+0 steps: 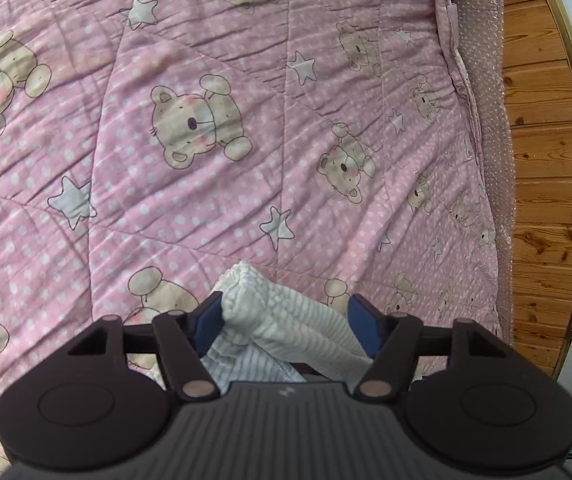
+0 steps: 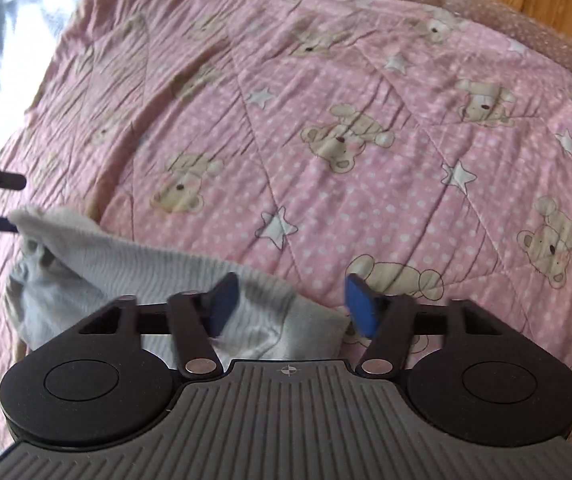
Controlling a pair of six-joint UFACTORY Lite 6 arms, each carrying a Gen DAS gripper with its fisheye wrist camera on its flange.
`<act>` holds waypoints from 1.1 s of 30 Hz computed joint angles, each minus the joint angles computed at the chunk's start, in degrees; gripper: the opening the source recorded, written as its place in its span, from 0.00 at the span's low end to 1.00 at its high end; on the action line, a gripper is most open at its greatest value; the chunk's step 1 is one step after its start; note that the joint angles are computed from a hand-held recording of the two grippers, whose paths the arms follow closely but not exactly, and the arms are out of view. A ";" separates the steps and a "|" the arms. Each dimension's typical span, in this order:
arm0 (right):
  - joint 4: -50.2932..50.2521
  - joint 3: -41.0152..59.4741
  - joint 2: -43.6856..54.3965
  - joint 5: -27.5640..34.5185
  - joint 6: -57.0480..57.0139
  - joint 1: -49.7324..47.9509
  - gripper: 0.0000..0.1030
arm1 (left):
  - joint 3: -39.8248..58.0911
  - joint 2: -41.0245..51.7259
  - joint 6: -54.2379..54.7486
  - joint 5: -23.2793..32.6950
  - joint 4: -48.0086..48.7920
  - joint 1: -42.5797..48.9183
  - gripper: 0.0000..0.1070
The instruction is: Fold clothes
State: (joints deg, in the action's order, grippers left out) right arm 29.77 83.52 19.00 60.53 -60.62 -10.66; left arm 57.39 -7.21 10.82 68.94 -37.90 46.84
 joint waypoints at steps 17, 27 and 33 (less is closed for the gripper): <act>5.23 -22.10 -21.72 19.65 -10.97 -30.58 0.50 | -13.70 -16.21 25.53 13.09 2.25 20.29 0.34; 12.42 -29.91 -18.86 20.55 4.34 -39.04 0.54 | -16.79 -19.96 23.90 2.80 3.19 9.55 0.47; 14.19 -30.39 -20.46 17.16 3.86 -33.72 0.13 | -17.25 -24.30 20.35 -2.53 6.29 2.28 0.28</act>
